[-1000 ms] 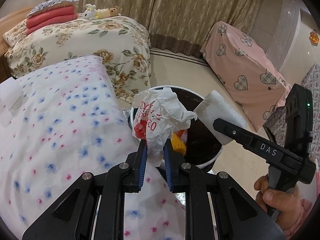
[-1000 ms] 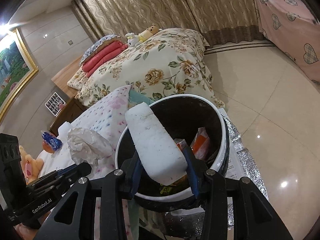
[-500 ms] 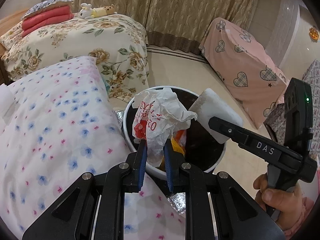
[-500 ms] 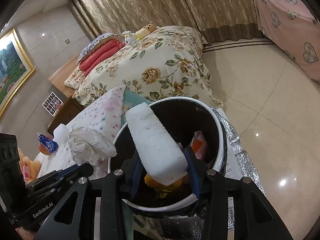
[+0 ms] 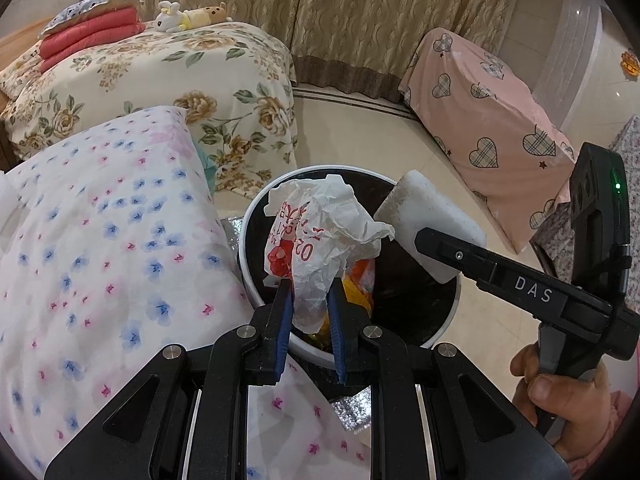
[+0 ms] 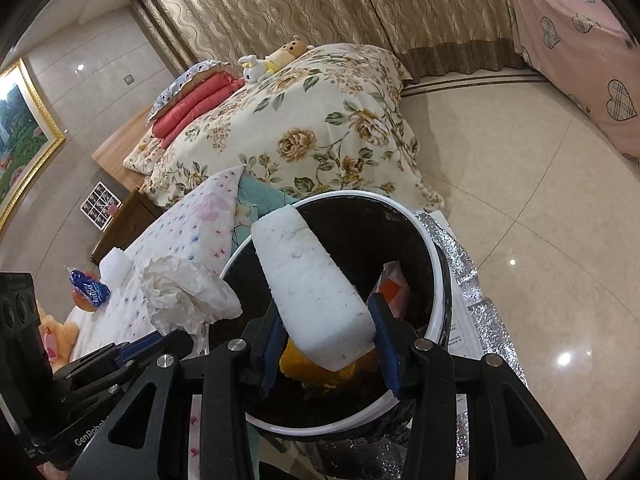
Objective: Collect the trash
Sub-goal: 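Carry the wrapper and foam block over the white bin and open both tools, then move both tools back over the bed toward the blue bag and mesh sleeve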
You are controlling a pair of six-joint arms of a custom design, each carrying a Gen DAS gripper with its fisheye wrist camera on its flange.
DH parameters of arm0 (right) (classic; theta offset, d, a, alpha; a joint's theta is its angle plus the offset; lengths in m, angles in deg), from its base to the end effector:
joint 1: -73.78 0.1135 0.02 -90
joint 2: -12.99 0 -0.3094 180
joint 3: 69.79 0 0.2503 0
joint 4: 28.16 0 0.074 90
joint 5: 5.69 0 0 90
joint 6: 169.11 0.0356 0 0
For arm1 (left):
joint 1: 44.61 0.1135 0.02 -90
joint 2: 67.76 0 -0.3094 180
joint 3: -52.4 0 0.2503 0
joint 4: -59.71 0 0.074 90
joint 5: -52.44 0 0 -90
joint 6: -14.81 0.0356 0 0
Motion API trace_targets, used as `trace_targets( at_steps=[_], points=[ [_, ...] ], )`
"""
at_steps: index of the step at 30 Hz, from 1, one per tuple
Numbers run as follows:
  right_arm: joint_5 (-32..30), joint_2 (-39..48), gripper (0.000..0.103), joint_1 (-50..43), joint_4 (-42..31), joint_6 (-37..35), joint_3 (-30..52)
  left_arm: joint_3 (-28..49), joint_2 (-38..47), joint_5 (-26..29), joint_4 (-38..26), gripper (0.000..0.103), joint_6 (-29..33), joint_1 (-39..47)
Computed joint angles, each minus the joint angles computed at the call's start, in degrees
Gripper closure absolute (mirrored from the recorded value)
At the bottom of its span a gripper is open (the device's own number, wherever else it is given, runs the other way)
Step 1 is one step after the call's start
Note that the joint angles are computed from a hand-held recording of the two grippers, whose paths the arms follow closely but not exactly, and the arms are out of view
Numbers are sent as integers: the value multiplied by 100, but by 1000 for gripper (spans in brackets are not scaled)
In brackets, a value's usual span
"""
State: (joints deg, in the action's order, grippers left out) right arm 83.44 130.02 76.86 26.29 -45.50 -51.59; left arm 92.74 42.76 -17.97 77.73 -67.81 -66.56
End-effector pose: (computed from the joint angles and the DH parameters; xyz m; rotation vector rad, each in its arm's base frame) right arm 0.2002 0.0113 0.0651 0.6166 2.2881 0.3308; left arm 0.2546 -0.1155 0.0829 0.7694 2.3609 -0.5322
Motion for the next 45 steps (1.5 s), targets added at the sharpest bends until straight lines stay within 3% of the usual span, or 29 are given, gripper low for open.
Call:
trace_targets(
  at_steps=[4,7,9,11,12,15,18,32,45],
  points=[
    [-10,-9,60,-23,-37,-15,23,26,34,-13,0,87,-12,-20],
    [-13,-17,57,-65,-116,-56,79,30,51,-40,11,81,-54,-28],
    [-46,-44,55,-113,-221,-65,117,0,21,-27,19,60,-75,-1],
    [-47,-43,44,-145,-198,-49,92,-119,-60,-5,159,54,-90,63],
    [-47,-65,36,-154,-165,-45,63,-158,-107,30,160,54,-74,110],
    [-6,-146,32,-94,-119,16,-15,-284,-248,124,165,54,-3,279],
    [-36,-180,22,5,47,113,-99,-406,-323,203,209,51,61,492],
    [784,-910,14,1583,-980,733,328,-797,-344,1011,111,46,723,2466],
    [1114,-644,10,2832,-2214,986,1609,-162,13,1631,-683,46,1557,4601]
  ],
)
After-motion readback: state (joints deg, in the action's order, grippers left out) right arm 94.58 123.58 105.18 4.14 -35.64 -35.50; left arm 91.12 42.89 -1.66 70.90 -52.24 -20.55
